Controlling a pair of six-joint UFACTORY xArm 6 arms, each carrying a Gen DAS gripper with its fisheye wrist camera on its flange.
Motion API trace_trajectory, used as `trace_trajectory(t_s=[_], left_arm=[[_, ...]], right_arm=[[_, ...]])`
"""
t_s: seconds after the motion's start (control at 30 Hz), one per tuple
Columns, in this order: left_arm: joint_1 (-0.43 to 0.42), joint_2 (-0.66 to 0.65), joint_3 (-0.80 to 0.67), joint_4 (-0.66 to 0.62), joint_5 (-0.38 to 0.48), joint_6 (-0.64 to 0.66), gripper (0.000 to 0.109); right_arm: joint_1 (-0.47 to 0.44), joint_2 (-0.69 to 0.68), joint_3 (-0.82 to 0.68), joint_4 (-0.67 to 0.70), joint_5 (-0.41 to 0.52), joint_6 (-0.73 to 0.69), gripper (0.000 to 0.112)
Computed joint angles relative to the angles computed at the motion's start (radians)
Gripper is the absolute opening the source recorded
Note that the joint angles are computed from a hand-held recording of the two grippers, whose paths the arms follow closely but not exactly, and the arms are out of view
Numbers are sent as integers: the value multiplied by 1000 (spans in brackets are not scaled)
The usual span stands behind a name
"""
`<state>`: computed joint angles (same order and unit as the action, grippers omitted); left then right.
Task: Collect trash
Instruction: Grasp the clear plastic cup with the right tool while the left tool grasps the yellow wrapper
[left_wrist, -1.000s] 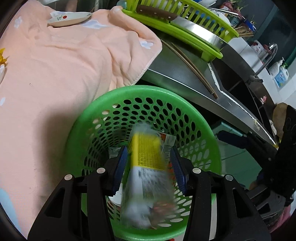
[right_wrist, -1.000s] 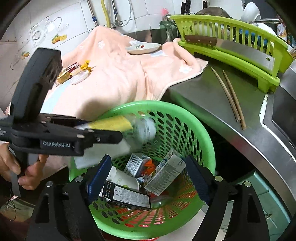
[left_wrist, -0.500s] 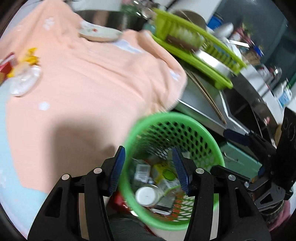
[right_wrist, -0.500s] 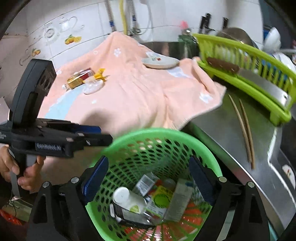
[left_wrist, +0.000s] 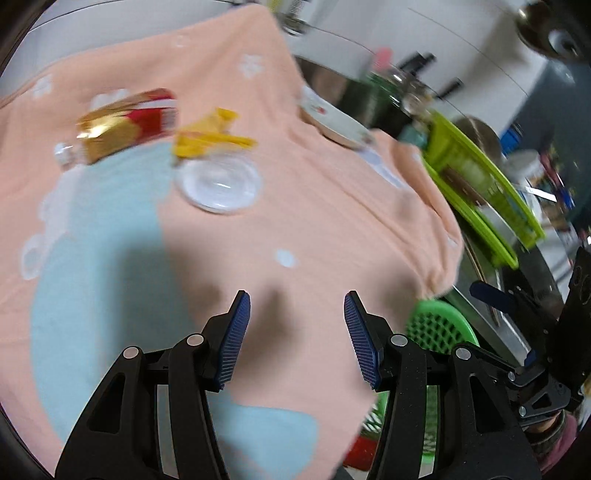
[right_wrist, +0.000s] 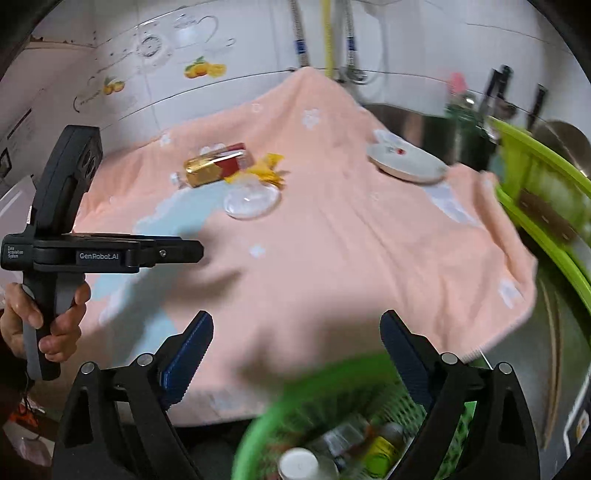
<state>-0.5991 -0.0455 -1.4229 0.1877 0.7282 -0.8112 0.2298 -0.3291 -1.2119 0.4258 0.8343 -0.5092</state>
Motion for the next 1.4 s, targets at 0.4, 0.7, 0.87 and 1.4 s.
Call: trace_trajectory(t_s=[0.4,0.7,0.87,1.4], left_arm=[[123,-114,119,23,0,-26,53],[182,-113,132,-19,-20,33,53],[204,-91,117,-42,-28,58,53],[238,57,-55,-105,-26,146,53]], right_arm=[[162,377,-369,-48,-35,88,85],[207,638,-667,-92,3,139,77],[216,769,-829,-120,50,178,74],[223,919,-1005,-153,96,201,55]])
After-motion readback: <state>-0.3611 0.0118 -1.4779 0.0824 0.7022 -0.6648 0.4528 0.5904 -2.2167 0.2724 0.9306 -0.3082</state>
